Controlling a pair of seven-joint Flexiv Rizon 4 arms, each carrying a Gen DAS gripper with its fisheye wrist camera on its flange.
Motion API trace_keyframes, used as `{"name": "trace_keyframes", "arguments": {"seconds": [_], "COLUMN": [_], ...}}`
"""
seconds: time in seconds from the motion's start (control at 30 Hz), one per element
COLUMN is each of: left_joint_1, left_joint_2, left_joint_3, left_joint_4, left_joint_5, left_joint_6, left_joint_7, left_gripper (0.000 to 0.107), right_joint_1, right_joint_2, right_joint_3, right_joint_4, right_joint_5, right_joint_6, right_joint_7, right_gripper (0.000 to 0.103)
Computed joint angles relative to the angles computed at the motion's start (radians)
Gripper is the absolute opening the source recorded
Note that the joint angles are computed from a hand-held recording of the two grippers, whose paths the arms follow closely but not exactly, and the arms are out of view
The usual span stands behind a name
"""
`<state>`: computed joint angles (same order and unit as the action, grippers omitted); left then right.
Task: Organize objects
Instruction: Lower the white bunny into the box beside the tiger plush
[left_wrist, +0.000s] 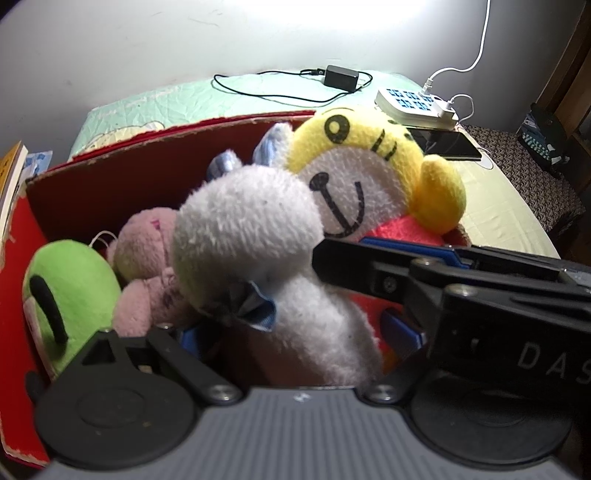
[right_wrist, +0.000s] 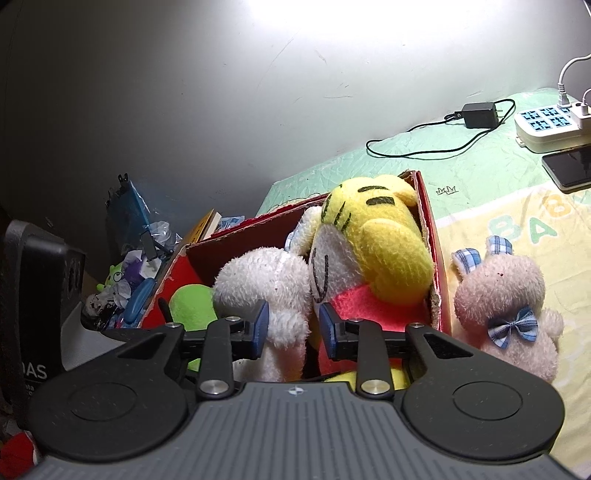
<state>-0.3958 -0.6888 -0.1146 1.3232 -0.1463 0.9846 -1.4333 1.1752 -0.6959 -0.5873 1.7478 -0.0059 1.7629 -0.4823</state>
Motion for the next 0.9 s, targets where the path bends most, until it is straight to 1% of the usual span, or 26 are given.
{"name": "trace_keyframes", "arguments": {"seconds": [0.33,0.5,0.8,0.9], "left_joint_1": [0.003,0.002,-0.006,-0.011], "left_joint_2": [0.010,0.015,0.018,0.024], "left_joint_3": [-0.002,-0.001,0.008,0.014], "left_joint_4": [0.015,0.022,0.025,0.029], "left_joint_5": [-0.001,0.002,0.019,0.028], "left_joint_6": [0.006,0.009,0.013,0.016], "left_joint_7": [0.002,0.003,-0.009,-0.015], "left_gripper": [0.094,0.094,0.095,0.095], "right_joint_1": [0.002,-0.009,-0.008,0.004], "right_joint_2": [0.014,0.022,0.027,0.025], "right_joint_3": [0.001,0.015,0.018,0.006], "right_joint_4": [0.013,0.016,0.024,0.029], "right_joint_5": [-0.013,-0.020,-0.024,-0.016], "right_joint_6": [-0.009,-0.011,-0.006,0.000], "right_joint_7": [-0.007,-0.009,0.002,0.001], "right_gripper": [0.026,0.025,0.026,0.027]}}
